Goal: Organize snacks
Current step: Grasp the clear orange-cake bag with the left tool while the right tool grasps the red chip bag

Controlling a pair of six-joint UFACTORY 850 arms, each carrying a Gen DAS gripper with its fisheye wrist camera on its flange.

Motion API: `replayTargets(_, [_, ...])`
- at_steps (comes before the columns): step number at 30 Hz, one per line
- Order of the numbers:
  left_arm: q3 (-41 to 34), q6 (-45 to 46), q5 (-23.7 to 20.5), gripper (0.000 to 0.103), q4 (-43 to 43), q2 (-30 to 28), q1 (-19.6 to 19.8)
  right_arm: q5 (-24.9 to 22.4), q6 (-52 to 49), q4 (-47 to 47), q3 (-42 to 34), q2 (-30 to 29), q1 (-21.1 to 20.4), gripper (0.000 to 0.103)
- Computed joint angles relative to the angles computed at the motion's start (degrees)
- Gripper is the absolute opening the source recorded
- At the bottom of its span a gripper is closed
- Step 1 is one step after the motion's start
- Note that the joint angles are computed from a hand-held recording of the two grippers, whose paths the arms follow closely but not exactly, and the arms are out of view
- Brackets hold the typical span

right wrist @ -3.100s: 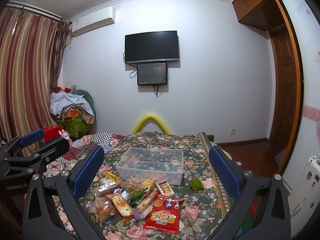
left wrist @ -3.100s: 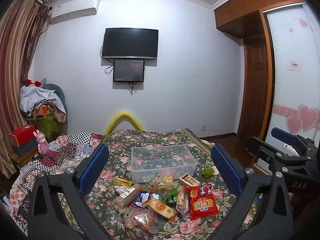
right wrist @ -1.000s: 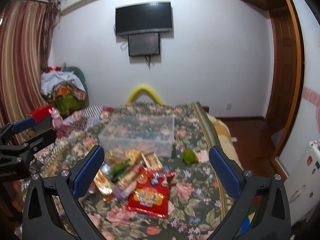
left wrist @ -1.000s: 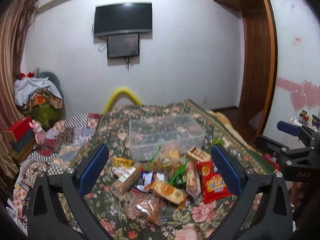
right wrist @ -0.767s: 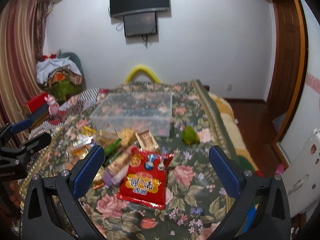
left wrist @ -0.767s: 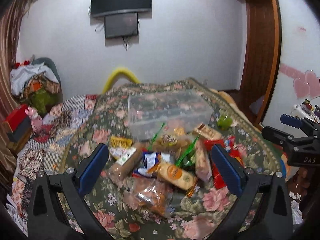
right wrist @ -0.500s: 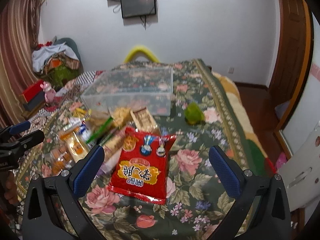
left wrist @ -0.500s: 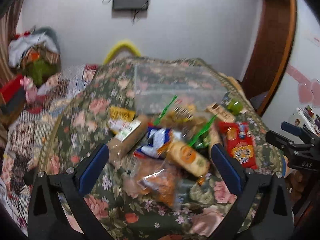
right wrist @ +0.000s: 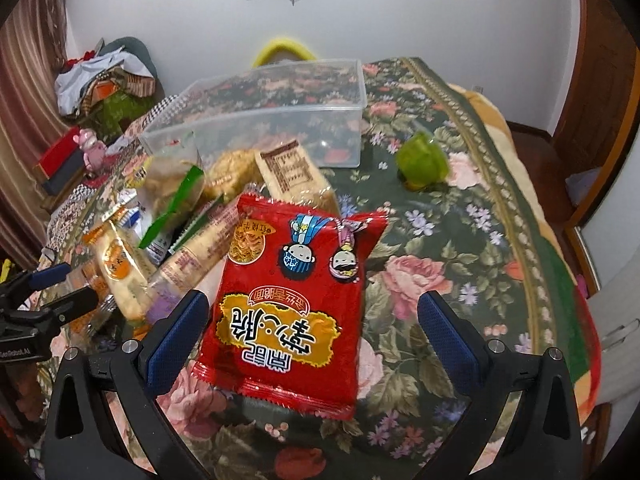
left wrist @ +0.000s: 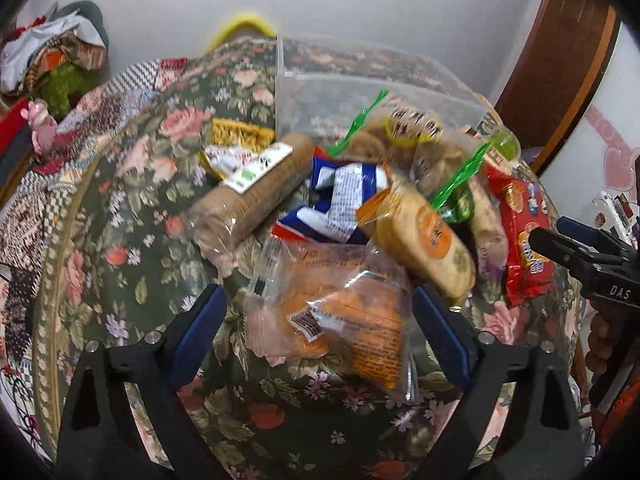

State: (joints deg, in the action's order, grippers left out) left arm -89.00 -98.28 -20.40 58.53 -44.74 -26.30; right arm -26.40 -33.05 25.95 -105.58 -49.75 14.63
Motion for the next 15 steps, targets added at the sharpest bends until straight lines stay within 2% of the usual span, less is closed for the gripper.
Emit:
replayTargets(5, [0.3, 1.2, 4.6, 0.091, -2.3, -0.5, 1.1, -1.8, 1.6, -1.8, -2.2, -1.7, 0.2, 0.101])
replayTargets(8, [-0.9, 5.6, 5.0, 0.088, -6.5, -1.5, 1.2, -3.1, 1.0, -1.1, -3.1, -2.4, 0.3, 0.099])
replayTargets(12, [-2.6, 8.3, 3.8, 0.077, -7.6, -2.5, 0.8, -5.1, 2.3, -1.7, -5.1, -3.8, 0.4, 0.088])
replayTargets(15, [-3.1, 12.4, 4.8, 0.071, -11.5, -2.9, 1.2, -6.5, 3.6, -1.1, -6.2, -4.5, 0.0, 0.076])
